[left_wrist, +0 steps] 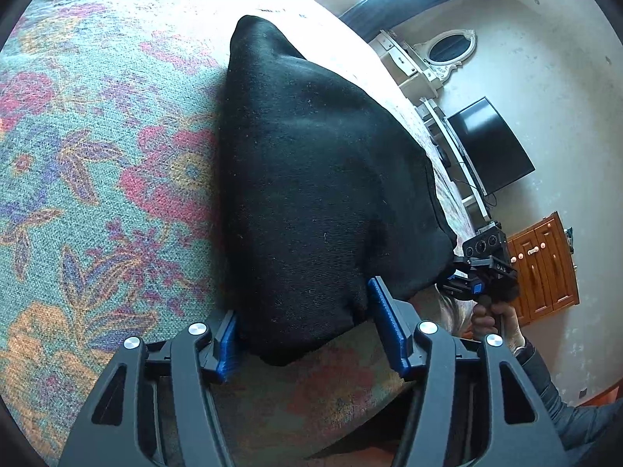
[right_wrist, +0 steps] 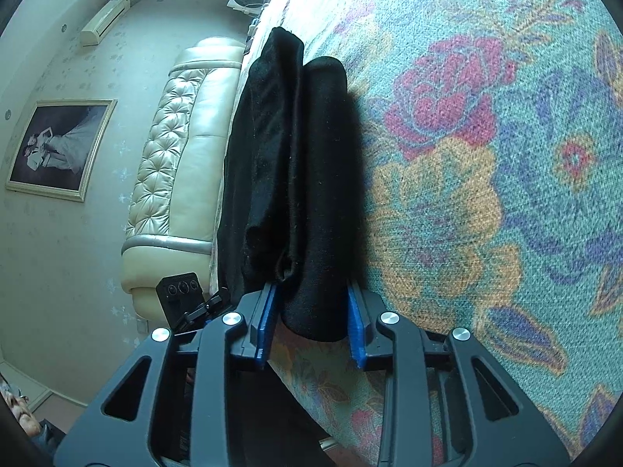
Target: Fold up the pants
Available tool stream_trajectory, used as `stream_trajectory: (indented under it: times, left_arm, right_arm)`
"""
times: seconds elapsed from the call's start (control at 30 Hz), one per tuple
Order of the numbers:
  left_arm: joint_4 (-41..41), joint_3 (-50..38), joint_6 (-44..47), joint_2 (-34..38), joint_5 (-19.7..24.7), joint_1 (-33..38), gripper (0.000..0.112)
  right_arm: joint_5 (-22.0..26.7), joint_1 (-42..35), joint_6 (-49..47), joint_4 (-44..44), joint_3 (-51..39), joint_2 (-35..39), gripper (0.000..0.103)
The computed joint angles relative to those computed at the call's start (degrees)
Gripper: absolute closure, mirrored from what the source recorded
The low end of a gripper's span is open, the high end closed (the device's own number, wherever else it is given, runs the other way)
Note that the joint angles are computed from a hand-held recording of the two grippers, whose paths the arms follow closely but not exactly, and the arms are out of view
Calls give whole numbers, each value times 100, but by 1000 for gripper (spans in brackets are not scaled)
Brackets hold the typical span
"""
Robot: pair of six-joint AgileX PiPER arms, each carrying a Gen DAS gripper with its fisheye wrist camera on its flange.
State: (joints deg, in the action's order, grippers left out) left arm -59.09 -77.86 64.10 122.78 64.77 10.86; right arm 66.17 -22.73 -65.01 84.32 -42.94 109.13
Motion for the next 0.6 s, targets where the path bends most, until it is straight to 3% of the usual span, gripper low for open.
stream_trajectory:
  times: [0.07,0.17,0.23,0.4,0.6]
  left_arm:
    - [67,139,47,-158,-144,-92,41]
    - [252,325,127,-435,-417,-205,39]
    - [306,379,167,-549,-449,-204,39]
    - [357,323,85,-678,-368,-50,39]
    - [307,174,518,-877,-818,91,35]
  right_arm:
    - [69,-3,27,-2,2,-75,54]
    - [88,-9,179,-113,-8,-317,37]
    - [-60,9,362,-277,-39,-527,31]
    - [-343,-32,709,-463,-215,-686,26]
    - [-423,107,1092,-419,-878,-236,25]
